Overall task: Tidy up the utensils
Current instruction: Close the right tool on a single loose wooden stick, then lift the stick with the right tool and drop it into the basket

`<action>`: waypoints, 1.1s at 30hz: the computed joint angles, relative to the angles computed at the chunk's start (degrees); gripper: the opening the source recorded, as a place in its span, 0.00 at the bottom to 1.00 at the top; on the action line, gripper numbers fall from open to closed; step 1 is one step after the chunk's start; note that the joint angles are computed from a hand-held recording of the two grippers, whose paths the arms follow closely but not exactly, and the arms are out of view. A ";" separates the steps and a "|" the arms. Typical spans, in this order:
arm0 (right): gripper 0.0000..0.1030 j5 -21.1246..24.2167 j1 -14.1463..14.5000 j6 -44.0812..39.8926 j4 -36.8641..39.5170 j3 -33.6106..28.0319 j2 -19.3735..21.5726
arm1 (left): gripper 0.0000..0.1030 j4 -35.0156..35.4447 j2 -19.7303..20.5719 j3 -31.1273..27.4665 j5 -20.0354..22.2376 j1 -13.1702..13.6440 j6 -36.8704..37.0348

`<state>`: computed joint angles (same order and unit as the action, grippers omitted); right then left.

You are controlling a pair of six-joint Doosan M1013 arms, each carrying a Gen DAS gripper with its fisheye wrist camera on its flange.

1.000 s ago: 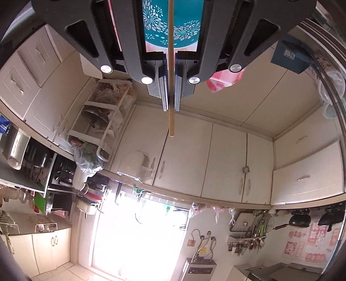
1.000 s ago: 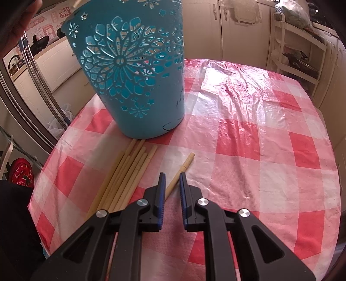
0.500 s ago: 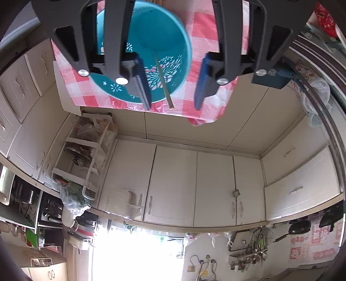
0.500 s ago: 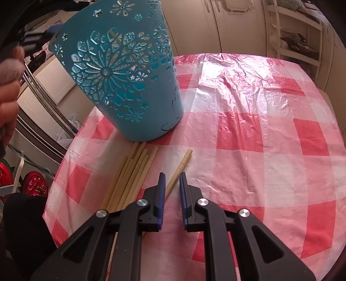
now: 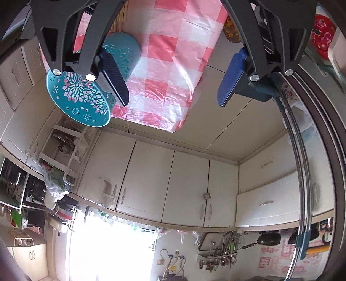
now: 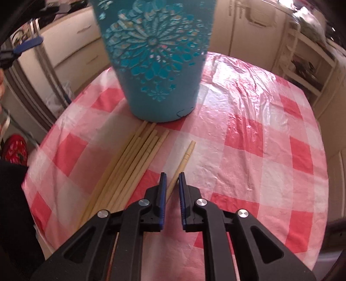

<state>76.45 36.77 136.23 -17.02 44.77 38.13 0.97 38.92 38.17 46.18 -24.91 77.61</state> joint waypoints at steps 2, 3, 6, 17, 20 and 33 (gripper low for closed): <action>0.09 2.64 -0.55 -3.08 2.11 -0.90 0.13 | 0.77 -0.15 0.70 -1.18 1.74 0.45 -1.05; 0.09 3.74 -0.94 -3.36 3.18 -1.18 0.12 | 0.77 -1.13 0.82 -1.38 2.13 0.83 -1.19; 0.20 4.64 -1.62 -0.22 4.02 -1.15 -0.16 | 0.78 -3.07 1.49 -2.65 3.71 1.46 -1.35; 0.06 4.26 -0.25 3.15 1.10 -1.14 -0.21 | 0.79 -4.77 3.10 -5.04 8.56 2.37 -2.95; 0.06 -4.36 -0.43 7.90 1.79 4.93 -4.75 | 0.79 -3.93 3.00 -4.75 8.72 2.23 -3.07; 0.06 -27.45 -1.12 18.09 -15.06 0.78 -8.20 | 0.80 -2.00 3.88 -5.87 11.71 1.33 -2.12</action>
<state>49.00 35.65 154.31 -32.08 45.55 29.93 -1.03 42.81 32.31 57.89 -23.57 75.49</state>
